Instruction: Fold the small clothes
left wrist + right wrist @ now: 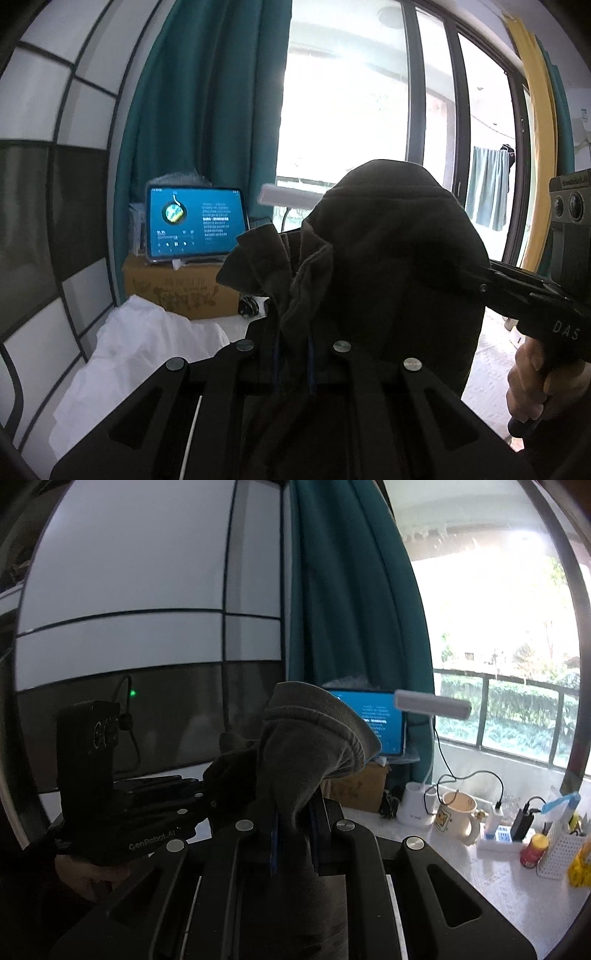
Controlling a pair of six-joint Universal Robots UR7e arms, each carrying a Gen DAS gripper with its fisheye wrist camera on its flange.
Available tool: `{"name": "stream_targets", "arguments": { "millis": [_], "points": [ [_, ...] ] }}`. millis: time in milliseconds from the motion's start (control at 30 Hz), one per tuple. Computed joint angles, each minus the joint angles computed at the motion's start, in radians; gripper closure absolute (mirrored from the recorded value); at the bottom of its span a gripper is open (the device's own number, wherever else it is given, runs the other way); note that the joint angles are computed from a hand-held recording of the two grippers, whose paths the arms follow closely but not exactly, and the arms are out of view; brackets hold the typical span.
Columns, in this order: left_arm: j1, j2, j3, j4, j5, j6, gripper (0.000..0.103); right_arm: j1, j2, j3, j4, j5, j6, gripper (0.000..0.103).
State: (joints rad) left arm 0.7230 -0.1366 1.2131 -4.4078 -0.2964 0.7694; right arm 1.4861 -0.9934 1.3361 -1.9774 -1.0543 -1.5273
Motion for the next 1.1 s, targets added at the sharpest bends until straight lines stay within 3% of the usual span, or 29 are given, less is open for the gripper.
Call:
{"name": "stream_targets", "arguments": {
  "millis": [267,500,1100],
  "points": [
    [0.042,-0.011,0.027,0.182,-0.03,-0.188,0.094,0.012,0.071,-0.048,-0.084,-0.065,0.093,0.089],
    [0.102,-0.03,0.068,0.401,-0.08,-0.438,0.094,0.017,0.136,-0.102,-0.093,-0.148,0.133,0.089],
    [0.195,-0.094,0.114,0.688,-0.145,-0.682,0.094,0.027,0.321,-0.282,-0.124,-0.261,0.26,0.089]
  ]
}}
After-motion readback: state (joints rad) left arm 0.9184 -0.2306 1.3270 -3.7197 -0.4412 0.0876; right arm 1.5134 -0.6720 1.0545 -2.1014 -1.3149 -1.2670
